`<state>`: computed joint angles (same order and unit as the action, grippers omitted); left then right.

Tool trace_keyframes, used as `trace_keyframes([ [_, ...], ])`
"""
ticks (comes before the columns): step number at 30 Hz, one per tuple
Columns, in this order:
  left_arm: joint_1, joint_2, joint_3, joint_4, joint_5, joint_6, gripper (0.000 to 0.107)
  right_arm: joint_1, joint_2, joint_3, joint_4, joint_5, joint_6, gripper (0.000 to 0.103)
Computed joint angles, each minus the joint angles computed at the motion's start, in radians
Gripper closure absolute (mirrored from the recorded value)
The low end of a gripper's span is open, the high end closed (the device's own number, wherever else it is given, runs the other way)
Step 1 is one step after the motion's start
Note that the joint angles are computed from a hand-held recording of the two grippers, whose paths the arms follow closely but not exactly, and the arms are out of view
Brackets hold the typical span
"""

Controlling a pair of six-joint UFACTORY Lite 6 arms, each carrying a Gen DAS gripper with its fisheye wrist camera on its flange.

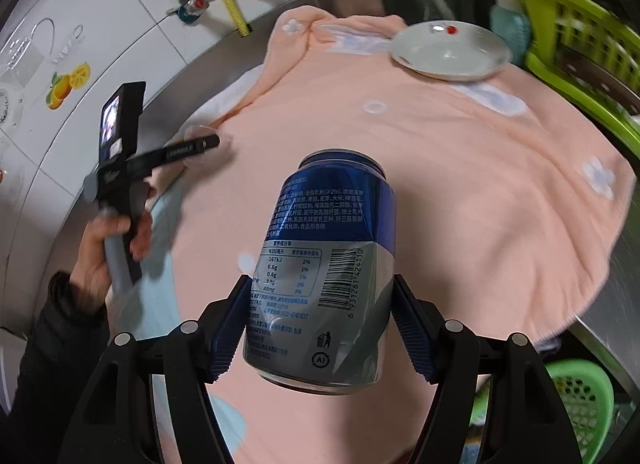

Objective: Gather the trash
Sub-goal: 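Grasp the blue can with the right gripper while the left gripper grasps the clear cup, then carry the can and cup over the green basket and release both grippers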

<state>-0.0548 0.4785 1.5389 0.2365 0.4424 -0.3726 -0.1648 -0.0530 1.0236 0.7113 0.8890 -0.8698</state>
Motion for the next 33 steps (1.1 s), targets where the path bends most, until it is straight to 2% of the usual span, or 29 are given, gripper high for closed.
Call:
trace_keyframes([
  [9, -0.003, 0.110, 0.107, 0.045, 0.025, -0.053, 0.038, -0.295, -0.166, -0.154, -0.042, 0.077, -0.213, 0.037],
  [12, -0.009, 0.128, 0.123, 0.052, 0.027, -0.060, 0.045, -0.387, -0.194, -0.191, -0.045, 0.093, -0.283, 0.037],
  [18, -0.033, 0.077, 0.046, 0.126, -0.015, -0.139, 0.047, -0.547, -0.245, -0.260, -0.048, 0.128, -0.403, 0.037],
  [26, -0.083, -0.164, -0.243, 0.092, -0.123, -0.133, 0.048, -0.779, -0.274, -0.295, -0.029, 0.218, -0.548, 0.037],
  [33, -0.189, -0.429, -0.500, 0.036, -0.145, -0.138, 0.048, -0.946, -0.220, -0.299, -0.073, 0.212, -0.634, 0.038],
])
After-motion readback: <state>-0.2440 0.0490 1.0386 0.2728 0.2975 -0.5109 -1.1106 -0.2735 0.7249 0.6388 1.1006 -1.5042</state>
